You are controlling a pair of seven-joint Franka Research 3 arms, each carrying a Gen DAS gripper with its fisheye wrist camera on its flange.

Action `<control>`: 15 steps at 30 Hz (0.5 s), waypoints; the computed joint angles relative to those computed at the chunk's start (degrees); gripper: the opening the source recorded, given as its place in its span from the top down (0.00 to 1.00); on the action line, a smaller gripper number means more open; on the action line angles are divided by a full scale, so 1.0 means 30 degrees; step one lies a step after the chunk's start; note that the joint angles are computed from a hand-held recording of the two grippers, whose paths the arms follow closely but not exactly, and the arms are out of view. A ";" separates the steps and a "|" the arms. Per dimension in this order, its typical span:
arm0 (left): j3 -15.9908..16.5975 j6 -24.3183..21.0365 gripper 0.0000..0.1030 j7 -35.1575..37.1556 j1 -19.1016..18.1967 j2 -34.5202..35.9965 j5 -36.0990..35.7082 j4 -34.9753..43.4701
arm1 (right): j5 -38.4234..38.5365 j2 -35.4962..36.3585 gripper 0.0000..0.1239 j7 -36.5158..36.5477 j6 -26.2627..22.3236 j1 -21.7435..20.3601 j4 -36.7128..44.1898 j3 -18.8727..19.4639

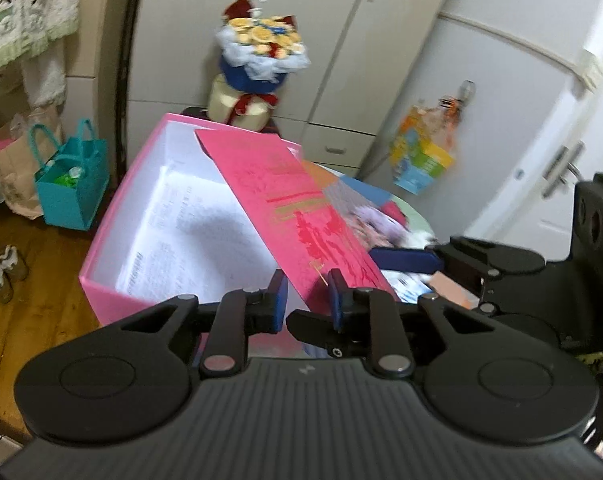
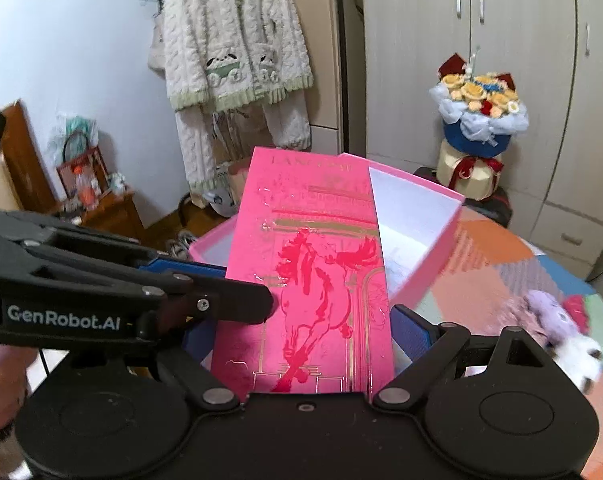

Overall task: Organize soft objects
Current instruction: 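Carry the envelope into the pink box and open the left gripper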

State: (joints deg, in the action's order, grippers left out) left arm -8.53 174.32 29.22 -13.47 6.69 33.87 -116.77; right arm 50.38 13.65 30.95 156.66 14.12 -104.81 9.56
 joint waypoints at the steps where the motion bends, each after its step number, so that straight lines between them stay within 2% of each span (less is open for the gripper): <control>1: -0.0177 -0.0282 0.81 0.0695 0.0285 0.0457 -0.0733 0.0576 | -0.0448 0.0609 0.25 0.0781 -0.0317 0.0144 0.0797 -0.0118; 10: -0.1648 -0.3629 0.81 0.6561 0.2399 0.5599 -0.6941 0.6994 | -0.5444 0.7874 0.26 0.7879 -0.3276 0.0833 1.0478 -0.0599; 12: -0.1758 -0.4267 0.81 0.7416 0.2530 0.6487 -0.7815 0.8030 | -0.6557 0.9305 0.26 0.9204 -0.4131 0.0962 1.2509 -0.0741; 15: -0.1684 -0.4782 0.81 0.8286 0.2502 0.7350 -0.8556 0.8944 | -0.8373 1.0504 0.26 1.0427 -0.4489 0.1434 1.4135 -0.1116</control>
